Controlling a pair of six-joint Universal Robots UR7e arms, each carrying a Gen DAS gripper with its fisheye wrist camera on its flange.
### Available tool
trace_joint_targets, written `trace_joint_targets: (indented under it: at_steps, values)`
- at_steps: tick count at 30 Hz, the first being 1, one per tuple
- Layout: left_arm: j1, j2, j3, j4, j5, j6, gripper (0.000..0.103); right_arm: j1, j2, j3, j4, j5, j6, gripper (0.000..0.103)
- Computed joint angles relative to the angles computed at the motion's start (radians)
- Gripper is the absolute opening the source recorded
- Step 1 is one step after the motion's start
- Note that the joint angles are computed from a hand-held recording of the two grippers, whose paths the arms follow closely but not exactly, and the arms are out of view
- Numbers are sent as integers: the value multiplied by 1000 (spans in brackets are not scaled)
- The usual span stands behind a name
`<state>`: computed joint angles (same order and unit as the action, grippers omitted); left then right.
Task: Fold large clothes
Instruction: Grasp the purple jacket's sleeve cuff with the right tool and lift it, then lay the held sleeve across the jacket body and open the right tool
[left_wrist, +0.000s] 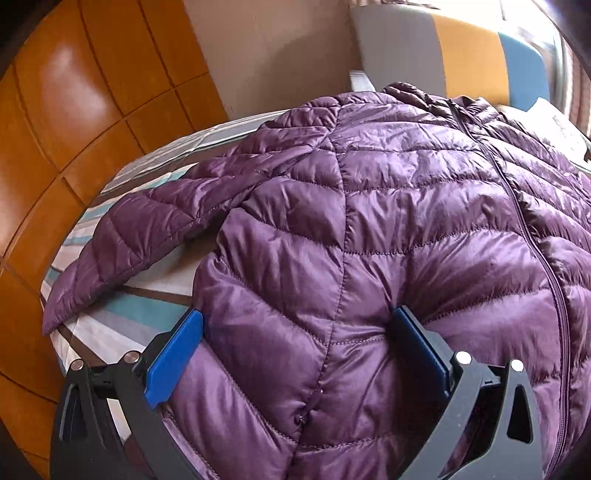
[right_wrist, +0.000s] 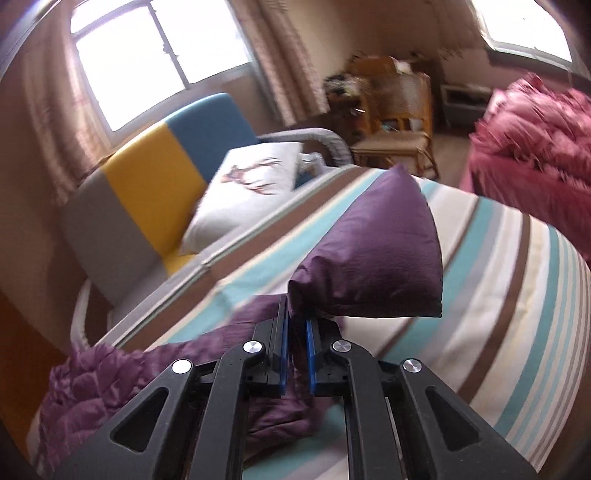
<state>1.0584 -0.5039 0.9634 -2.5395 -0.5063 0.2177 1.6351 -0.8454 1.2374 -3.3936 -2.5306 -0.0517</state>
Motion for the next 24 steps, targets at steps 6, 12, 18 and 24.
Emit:
trace_joint_targets:
  at_steps: [6, 12, 18, 24]
  values:
    - [6, -23, 38, -183, 15, 46, 101, 76, 150, -179, 72, 50, -190, 8]
    - [21, -35, 38, -100, -9, -27, 101, 135, 325, -383, 222, 121, -292, 8]
    - [10, -20, 64, -223, 25, 76, 101, 171, 492, -598, 367, 188, -385, 8]
    - [26, -53, 68, -116, -42, -49, 101, 200, 688, -866, 536, 241, -593, 8]
